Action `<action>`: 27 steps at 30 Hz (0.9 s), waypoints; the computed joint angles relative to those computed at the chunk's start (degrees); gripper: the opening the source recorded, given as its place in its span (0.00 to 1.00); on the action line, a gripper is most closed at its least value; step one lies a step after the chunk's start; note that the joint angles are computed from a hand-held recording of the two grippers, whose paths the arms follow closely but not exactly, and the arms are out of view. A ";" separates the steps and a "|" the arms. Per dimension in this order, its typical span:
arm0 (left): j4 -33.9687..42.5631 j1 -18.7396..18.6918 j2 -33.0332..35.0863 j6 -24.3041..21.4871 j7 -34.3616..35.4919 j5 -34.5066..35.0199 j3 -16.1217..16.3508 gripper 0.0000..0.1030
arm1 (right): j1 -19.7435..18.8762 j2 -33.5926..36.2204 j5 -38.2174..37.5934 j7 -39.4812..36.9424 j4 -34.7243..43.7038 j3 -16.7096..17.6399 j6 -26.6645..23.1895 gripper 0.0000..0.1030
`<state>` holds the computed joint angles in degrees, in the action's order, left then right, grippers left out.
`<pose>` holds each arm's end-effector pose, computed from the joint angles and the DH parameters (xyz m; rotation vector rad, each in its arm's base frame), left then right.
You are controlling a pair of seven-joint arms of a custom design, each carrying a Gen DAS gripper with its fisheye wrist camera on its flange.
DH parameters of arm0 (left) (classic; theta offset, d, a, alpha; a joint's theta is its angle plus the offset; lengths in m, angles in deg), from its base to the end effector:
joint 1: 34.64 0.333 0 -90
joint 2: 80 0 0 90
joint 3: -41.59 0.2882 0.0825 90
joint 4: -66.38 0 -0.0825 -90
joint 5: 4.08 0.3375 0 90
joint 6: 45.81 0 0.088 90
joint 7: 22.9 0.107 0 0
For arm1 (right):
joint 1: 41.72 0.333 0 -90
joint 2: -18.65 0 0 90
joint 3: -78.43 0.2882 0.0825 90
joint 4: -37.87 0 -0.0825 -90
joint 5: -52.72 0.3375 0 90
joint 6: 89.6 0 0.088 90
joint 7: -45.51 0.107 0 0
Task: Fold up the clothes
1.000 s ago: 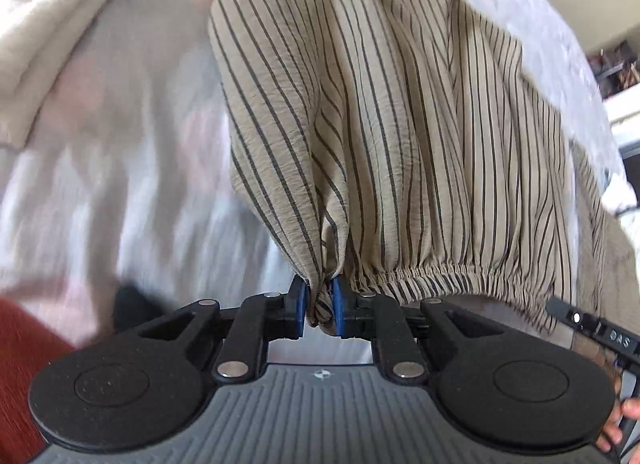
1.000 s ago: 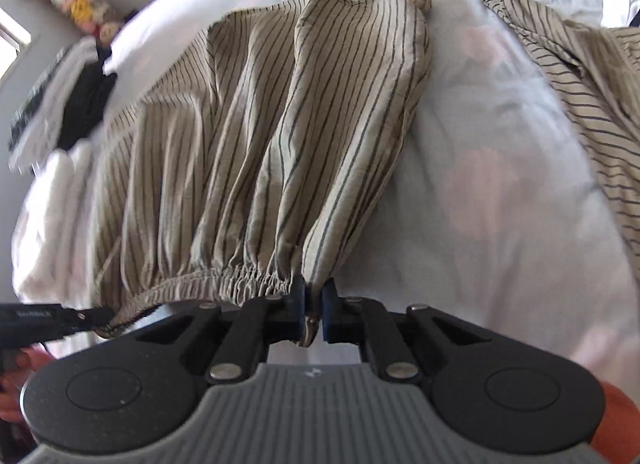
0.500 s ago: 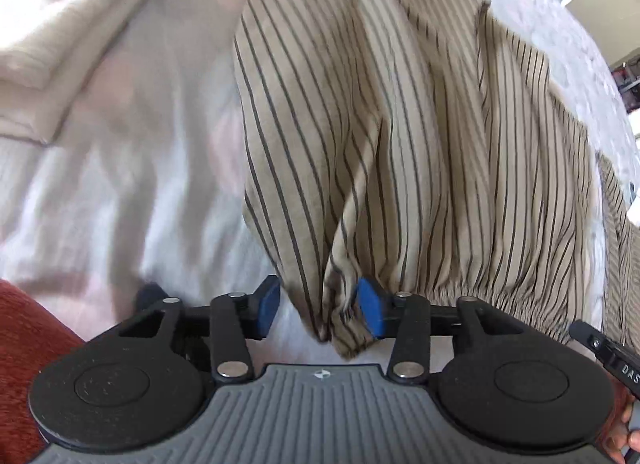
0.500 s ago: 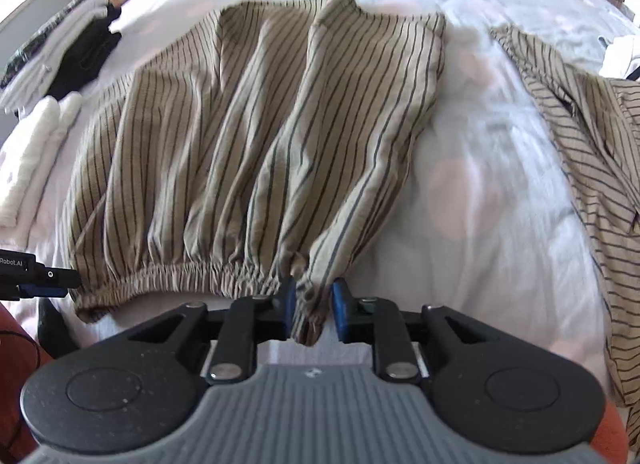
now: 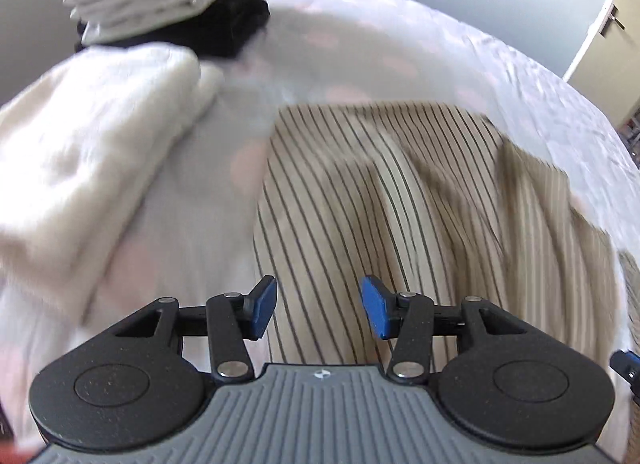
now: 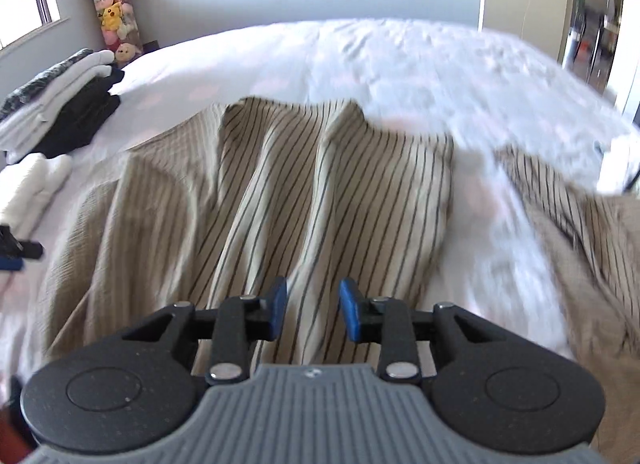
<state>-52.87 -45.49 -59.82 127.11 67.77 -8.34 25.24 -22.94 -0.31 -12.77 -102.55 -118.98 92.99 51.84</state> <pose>0.5330 -0.2560 0.3387 -1.5920 2.3219 -0.8262 0.3070 0.1983 0.3314 -1.1667 2.2921 -0.8920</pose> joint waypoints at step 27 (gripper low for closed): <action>27.28 -0.69 26.76 10.75 0.05 8.34 1.35 0.03 | 1.96 22.55 -30.99 20.70 12.57 -9.08 -10.91 0.41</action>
